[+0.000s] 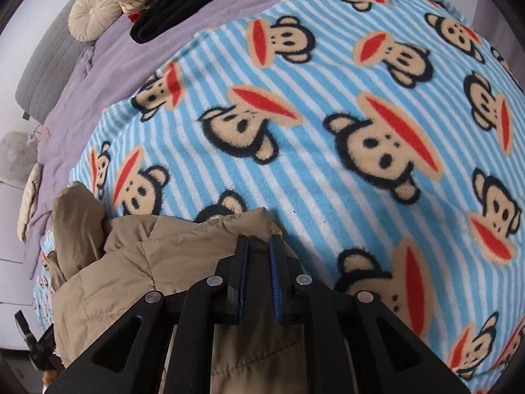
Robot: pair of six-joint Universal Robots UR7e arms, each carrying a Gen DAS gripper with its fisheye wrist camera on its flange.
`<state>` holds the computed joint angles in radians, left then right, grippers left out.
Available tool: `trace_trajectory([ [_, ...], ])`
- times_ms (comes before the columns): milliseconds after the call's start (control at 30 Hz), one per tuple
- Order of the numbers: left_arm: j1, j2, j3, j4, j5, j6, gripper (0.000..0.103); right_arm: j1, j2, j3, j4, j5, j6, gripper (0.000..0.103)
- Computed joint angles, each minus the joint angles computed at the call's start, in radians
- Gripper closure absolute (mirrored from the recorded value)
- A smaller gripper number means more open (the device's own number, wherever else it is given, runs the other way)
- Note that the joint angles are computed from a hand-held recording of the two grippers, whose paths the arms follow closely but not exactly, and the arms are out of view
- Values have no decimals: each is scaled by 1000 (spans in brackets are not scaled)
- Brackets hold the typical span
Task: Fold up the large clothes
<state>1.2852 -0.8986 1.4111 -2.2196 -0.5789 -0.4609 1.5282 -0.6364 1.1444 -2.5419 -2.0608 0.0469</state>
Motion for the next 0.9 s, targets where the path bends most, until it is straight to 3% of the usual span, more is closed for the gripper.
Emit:
trace_trajectory([
  [100,-51,-65,90,-75,13,75,30,5,-76,80,-36,62,2,88],
  [133,-70,-84,119,-71,31,73,30,6,-99,110,-49,83,7,78],
  [167,-86,-101,142,-62,41,64,30,7,-124,143,-61,99,14,55],
  [233,-112,-130,183,-66,35,44,30,14,-159,197,-85,107,28,28],
  [400,-186,-191,317,-151,50,-19,30,14,-227,323,-97,172,89,28],
  [433,-198,-202,346,-188,45,-17,22,14,-237,346,-101,183,96,28],
  [467,-212,-213,370,-212,42,-24,3,14,-248,368,-106,190,100,26],
  [567,-257,-234,435,-272,84,-24,0,21,-280,432,-125,207,99,21],
  [667,-290,-248,448,-150,134,-113,0,29,-303,477,-138,213,87,17],
  [800,-303,-283,462,-29,123,-222,0,41,-326,523,-177,216,72,0],
  [900,-295,-302,450,104,78,-307,0,51,-344,561,-220,212,72,0],
])
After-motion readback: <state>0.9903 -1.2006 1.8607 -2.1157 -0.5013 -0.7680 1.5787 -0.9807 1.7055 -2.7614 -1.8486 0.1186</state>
